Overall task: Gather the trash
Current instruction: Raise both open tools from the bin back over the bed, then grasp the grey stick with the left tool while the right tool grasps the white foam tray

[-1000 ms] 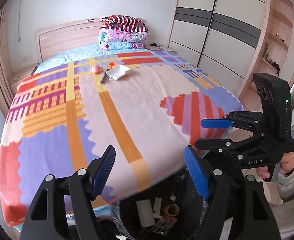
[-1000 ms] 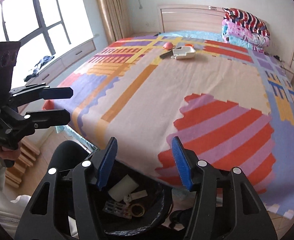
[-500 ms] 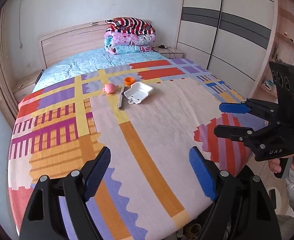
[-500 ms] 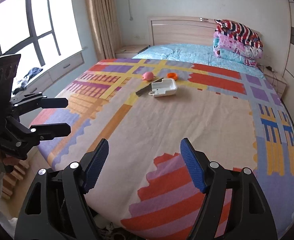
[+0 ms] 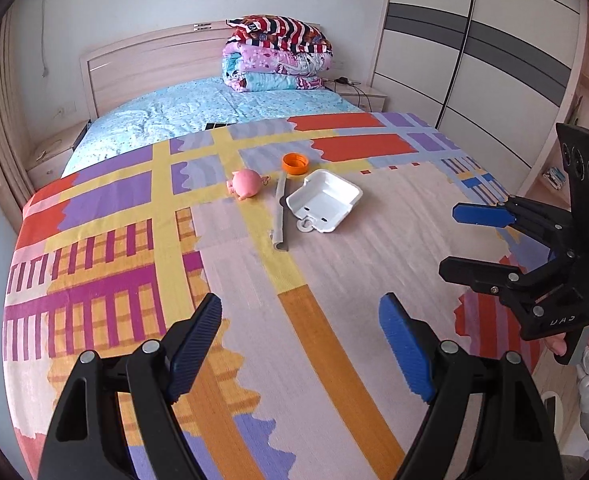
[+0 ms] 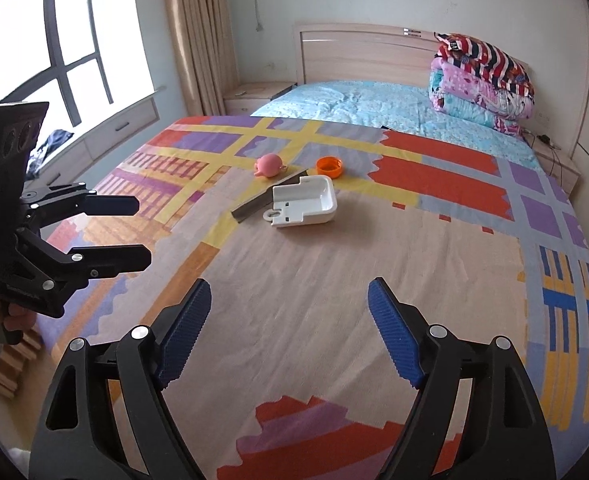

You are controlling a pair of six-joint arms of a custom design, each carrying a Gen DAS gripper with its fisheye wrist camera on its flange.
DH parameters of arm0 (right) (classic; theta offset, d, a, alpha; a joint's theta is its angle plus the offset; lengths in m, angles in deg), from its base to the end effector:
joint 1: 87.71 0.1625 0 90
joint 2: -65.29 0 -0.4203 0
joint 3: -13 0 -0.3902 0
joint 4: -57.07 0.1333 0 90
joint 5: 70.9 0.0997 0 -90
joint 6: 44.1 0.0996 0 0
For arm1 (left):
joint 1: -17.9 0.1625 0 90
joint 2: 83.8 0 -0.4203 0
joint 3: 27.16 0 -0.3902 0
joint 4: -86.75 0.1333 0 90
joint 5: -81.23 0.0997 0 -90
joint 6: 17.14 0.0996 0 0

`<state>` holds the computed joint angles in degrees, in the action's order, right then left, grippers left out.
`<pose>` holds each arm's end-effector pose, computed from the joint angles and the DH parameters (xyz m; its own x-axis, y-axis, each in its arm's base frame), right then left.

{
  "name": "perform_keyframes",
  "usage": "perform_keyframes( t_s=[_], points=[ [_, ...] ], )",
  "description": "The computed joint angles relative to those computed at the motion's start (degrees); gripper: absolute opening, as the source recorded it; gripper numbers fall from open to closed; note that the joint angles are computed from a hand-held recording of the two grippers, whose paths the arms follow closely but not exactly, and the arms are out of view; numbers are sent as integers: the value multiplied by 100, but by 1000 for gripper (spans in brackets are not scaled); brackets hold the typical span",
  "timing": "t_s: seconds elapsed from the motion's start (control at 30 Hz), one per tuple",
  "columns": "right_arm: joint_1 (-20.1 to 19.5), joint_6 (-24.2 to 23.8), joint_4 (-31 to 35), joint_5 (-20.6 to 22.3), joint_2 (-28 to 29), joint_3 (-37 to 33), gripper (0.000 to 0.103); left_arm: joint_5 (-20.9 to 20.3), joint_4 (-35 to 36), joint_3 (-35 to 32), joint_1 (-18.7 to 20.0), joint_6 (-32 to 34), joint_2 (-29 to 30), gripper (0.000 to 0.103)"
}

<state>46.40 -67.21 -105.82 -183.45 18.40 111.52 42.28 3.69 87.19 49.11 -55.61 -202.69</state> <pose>0.5247 -0.4046 0.1138 -0.4443 -0.7620 0.4710 -0.8949 0.4023 -0.1932 -0.1328 -0.3269 0.4946 -0.7648 0.1121 -0.6344 0.4837 0.7503 -0.4506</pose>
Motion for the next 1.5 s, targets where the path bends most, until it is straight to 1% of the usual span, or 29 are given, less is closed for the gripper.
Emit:
perform_keyframes(
  t_s=[0.13,0.33,0.43,0.5,0.57,0.6,0.73,0.8,0.93,0.97,1.0,1.03,1.07,1.13,1.37,1.5],
  points=[
    [-68,-48,104,-22,241,-292,81,-33,-616,-40,458,596,277,78],
    [-127,-125,310,-14,555,-677,81,-115,-1342,-76,1033,1183,648,77],
    [-132,-190,390,-11,685,-838,81,-203,-1632,-95,1243,1440,797,71],
    [-115,-276,429,-43,775,-952,81,-288,-1799,-124,1381,1588,898,64],
    [-95,-363,436,-128,874,-1072,80,-326,-1875,-171,1492,1689,997,54],
    [-93,-390,471,-164,921,-1143,80,-344,-1938,-186,1538,1758,1039,51],
    [-123,-402,595,-223,1051,-1374,80,-475,-2278,-227,1681,2062,1151,46],
    [-139,-387,654,-218,1093,-1443,80,-466,-2309,-260,1709,2106,1205,37],
    [-95,-507,603,-343,1152,-1444,80,-448,-2363,-261,1721,2201,1253,25],
    [-80,-544,552,-390,1161,-1435,79,-440,-2363,-259,1720,2226,1261,19],
    [-69,-563,551,-437,1175,-1442,75,-441,-2359,-262,1723,2235,1265,15],
    [-67,-550,622,-454,1188,-1470,62,-457,-2367,-271,1735,2230,1271,11],
    [-59,-564,566,-517,1203,-1469,58,-449,-2373,-268,1734,2219,1270,11],
    [-72,-562,562,-495,1196,-1462,57,-373,-2337,-245,1698,2172,1262,11],
    [-90,-411,368,-374,979,-1175,56,-140,-1959,-170,1389,1841,1047,11],
    [-56,-386,254,-376,839,-966,56,-62,-1704,-114,1141,1565,863,11]
  ],
)
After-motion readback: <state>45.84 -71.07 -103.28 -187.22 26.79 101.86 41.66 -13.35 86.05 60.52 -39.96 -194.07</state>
